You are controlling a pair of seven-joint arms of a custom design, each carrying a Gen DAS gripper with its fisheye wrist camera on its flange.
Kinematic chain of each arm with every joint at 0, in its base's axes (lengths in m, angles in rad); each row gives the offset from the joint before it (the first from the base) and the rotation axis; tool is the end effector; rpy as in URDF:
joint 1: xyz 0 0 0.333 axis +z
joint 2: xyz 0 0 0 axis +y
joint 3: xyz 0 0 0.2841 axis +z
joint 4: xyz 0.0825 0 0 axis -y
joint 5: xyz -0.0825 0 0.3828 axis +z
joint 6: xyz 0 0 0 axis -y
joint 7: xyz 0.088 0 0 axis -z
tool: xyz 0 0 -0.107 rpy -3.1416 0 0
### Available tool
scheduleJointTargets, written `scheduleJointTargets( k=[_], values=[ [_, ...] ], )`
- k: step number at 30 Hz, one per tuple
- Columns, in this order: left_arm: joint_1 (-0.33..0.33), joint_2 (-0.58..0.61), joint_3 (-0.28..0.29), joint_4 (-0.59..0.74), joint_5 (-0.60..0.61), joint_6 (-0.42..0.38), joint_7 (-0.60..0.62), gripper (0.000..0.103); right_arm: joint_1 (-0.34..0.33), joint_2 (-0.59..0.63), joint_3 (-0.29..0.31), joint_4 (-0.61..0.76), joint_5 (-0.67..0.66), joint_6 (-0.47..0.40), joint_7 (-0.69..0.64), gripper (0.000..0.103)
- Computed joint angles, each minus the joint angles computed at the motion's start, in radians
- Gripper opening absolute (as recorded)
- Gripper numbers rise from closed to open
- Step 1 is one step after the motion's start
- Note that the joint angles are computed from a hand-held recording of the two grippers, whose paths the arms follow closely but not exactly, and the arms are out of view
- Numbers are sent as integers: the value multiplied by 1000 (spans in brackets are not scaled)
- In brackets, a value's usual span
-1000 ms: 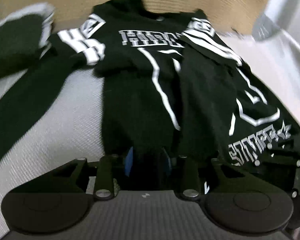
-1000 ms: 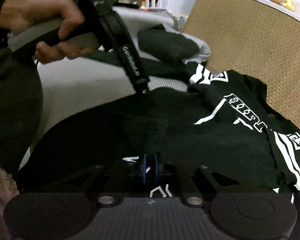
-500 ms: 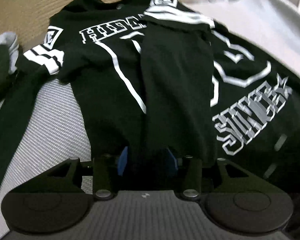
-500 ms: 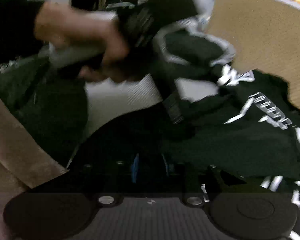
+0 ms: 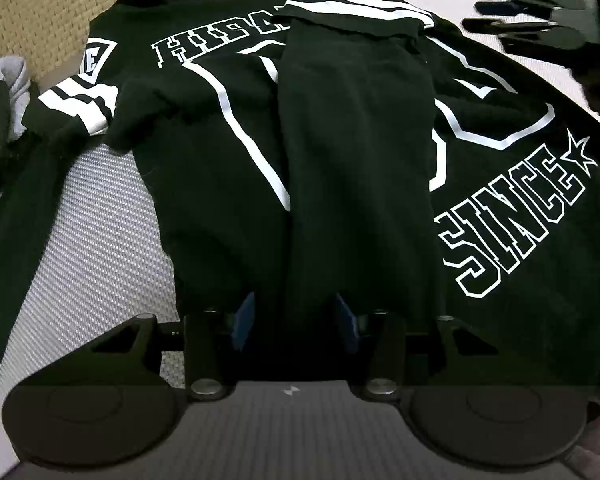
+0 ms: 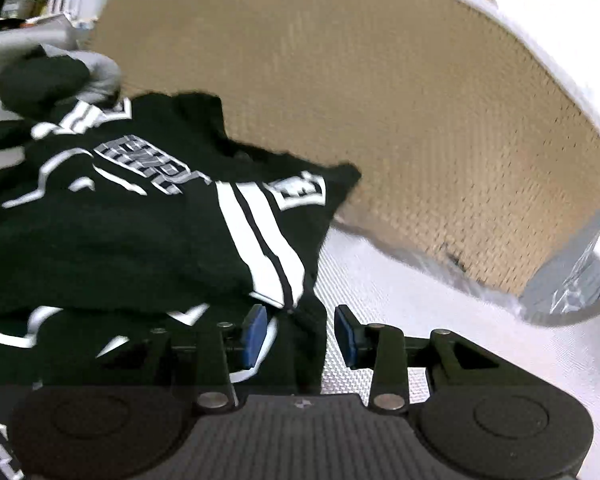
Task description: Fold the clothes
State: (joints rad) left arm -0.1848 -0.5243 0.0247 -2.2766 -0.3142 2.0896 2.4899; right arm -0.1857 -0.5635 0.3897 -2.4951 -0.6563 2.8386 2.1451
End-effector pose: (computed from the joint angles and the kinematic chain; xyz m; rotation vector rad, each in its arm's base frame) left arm 0.4316 -0.0837 0.5629 -0.8564 2.7654 -0.6121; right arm 0.4316 0.1379 0.5265 -1.8957 1.5201 -1.1929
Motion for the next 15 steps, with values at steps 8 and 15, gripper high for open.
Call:
scheduleJointTargets(
  k=[8,15],
  values=[
    [1,5,0,2,-14,-2,-8,50,-18,136,34,97,-157,-60,58,41],
    [0,9,2,1,-24,6,-4,51,-73,234,39,168,-397,-67,312,36]
  ],
)
